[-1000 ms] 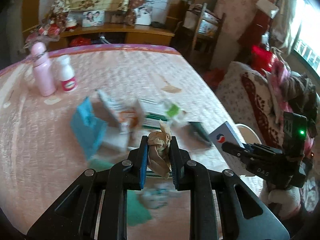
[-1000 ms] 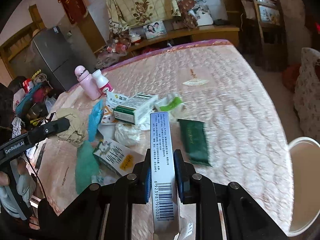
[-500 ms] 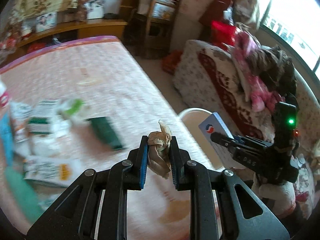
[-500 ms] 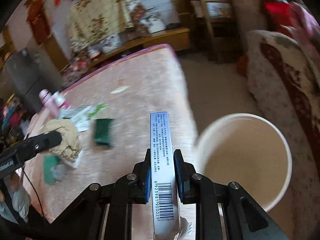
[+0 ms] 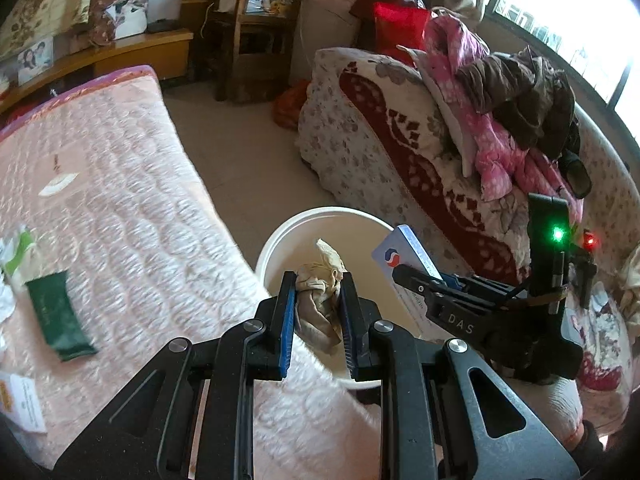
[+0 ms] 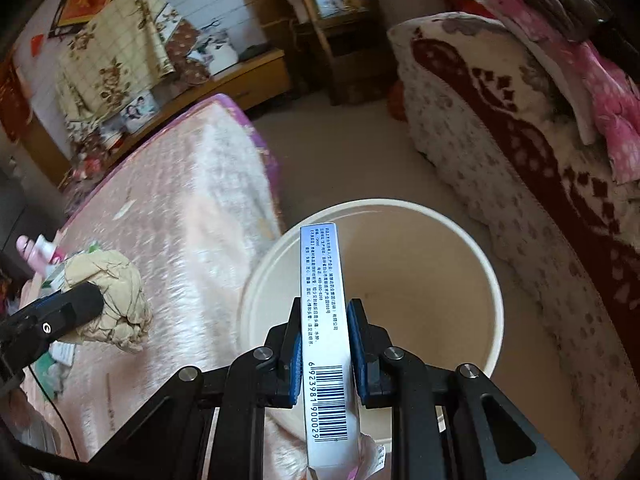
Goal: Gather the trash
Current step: 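Carry the tissue and toothpaste box with both tools over the white bucket, then open both tools to drop tissue and box into the bucket, then move both tools back over the trash pile on the bed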
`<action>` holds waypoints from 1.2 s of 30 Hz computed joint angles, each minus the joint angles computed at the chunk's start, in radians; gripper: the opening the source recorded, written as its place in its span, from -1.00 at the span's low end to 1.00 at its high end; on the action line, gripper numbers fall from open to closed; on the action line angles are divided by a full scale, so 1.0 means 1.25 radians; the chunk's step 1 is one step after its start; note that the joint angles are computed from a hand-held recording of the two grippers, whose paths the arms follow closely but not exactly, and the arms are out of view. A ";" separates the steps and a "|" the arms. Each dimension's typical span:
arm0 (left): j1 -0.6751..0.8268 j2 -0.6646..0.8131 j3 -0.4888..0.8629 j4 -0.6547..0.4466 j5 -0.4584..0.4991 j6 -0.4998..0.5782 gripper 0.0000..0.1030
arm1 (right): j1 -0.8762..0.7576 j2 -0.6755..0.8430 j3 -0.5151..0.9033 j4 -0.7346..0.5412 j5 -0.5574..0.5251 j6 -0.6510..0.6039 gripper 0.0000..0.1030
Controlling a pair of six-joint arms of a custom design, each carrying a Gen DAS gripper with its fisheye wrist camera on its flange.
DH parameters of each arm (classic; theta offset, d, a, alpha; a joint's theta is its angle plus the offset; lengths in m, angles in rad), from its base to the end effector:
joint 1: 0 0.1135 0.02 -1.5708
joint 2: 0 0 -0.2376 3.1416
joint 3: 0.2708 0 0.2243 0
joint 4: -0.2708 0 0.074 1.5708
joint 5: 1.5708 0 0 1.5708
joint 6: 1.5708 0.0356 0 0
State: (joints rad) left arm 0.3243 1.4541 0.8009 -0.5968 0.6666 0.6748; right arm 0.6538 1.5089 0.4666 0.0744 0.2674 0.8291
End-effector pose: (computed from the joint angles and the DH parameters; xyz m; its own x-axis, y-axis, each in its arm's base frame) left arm 0.2275 0.0532 0.1690 -0.7434 0.2681 -0.6128 0.5107 0.8191 -0.2612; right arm 0.1863 0.1309 0.1050 -0.7865 0.2932 -0.5435 0.1662 0.9481 0.2711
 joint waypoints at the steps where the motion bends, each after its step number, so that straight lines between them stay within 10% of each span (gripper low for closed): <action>1: -0.012 -0.001 -0.009 0.018 -0.004 -0.012 -0.65 | -0.006 -0.002 -0.009 0.009 0.001 -0.002 -0.63; 7: -0.051 0.037 -0.015 0.056 -0.004 -0.042 -0.51 | -0.042 0.028 -0.027 0.064 -0.001 -0.004 -0.54; 9: -0.041 0.068 0.010 0.024 0.018 -0.026 -0.14 | -0.042 0.029 -0.033 0.068 0.017 0.002 -0.09; 11: -0.030 0.080 0.018 0.017 0.033 -0.030 0.08 | -0.042 0.020 -0.041 0.072 0.025 0.006 -0.09; 36: 0.242 -0.001 0.011 -0.014 0.013 0.132 0.09 | 0.130 0.059 0.076 -0.063 0.138 0.059 -0.07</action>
